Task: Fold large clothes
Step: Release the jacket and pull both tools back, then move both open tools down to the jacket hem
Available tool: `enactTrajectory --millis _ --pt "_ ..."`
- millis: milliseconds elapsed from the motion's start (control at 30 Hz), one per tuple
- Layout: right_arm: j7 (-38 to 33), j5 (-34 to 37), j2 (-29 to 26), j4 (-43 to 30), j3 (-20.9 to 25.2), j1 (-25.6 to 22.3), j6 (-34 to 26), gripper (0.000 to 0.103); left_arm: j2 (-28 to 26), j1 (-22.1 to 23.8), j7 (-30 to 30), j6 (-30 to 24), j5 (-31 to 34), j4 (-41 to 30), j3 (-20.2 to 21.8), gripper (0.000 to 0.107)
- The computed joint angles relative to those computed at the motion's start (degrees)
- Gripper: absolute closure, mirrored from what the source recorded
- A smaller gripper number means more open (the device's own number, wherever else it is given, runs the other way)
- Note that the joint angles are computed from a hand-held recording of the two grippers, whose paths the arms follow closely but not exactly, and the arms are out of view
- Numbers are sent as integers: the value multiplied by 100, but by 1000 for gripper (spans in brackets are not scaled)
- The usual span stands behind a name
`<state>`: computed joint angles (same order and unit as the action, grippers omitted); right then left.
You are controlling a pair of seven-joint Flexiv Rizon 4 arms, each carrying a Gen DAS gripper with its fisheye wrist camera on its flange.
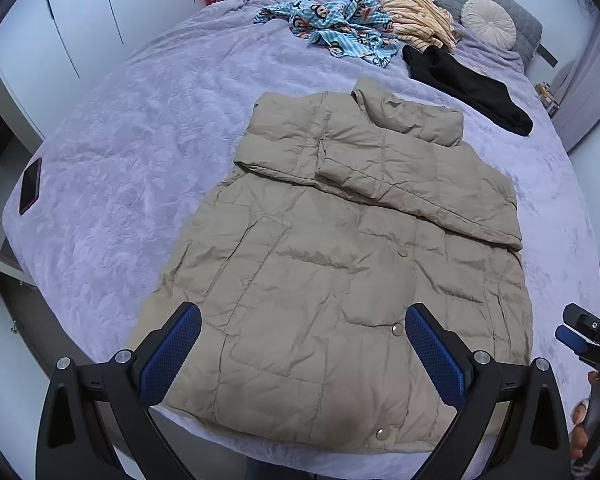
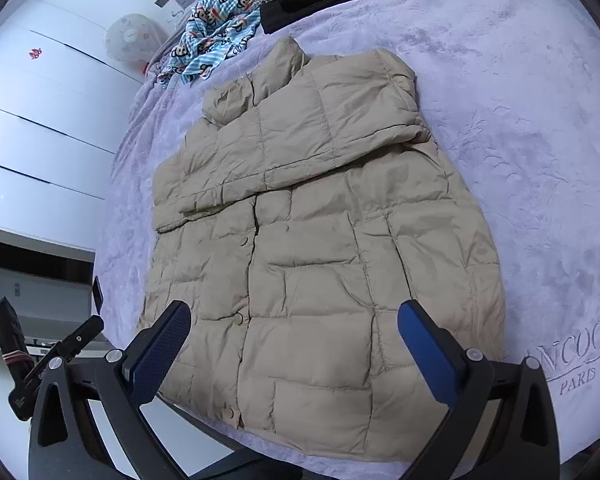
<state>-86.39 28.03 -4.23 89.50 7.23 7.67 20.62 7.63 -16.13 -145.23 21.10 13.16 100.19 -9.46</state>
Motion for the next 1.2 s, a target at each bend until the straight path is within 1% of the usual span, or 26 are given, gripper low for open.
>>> enactTrajectory --millis 133,267,367,500,633,767,900,1000,1067,1167,1200 --pt "272 -14 200 265 80 85 238 0 297 10 321 173 -200 401 151 5" --pt "714 382 428 569 73 108 259 0 684 86 712 264 -404 862 266 5" --pt "1108 645 680 933 67 129 377 0 1035 174 882 308 -496 1237 302 5" --pt "1593 664 1089 1452 92 225 608 0 1460 285 1113 409 -740 1771 396 5" --pt "1956 666 1431 1803 53 344 700 0 1861 402 1356 500 -946 2232 492 5" --pt "2166 582 1621 1981 -11 462 651 0 2341 554 1288 629 -1196 2741 594 5" --pt "2170 714 1612 1945 -184 510 410 0 2743 710 992 668 -1446 3218 638 5" --pt "2098 664 1562 1868 -266 467 296 0 2786 765 817 623 -1618 3405 587 5" --pt "2053 654 1545 1832 -322 401 236 0 2739 704 806 832 -1809 3565 602 5" --pt "2049 596 1559 1896 -357 282 216 0 2618 710 712 754 -1846 3579 522 5" --pt "2086 627 1564 1938 -380 241 187 0 2611 693 674 816 -1876 3623 520 5"
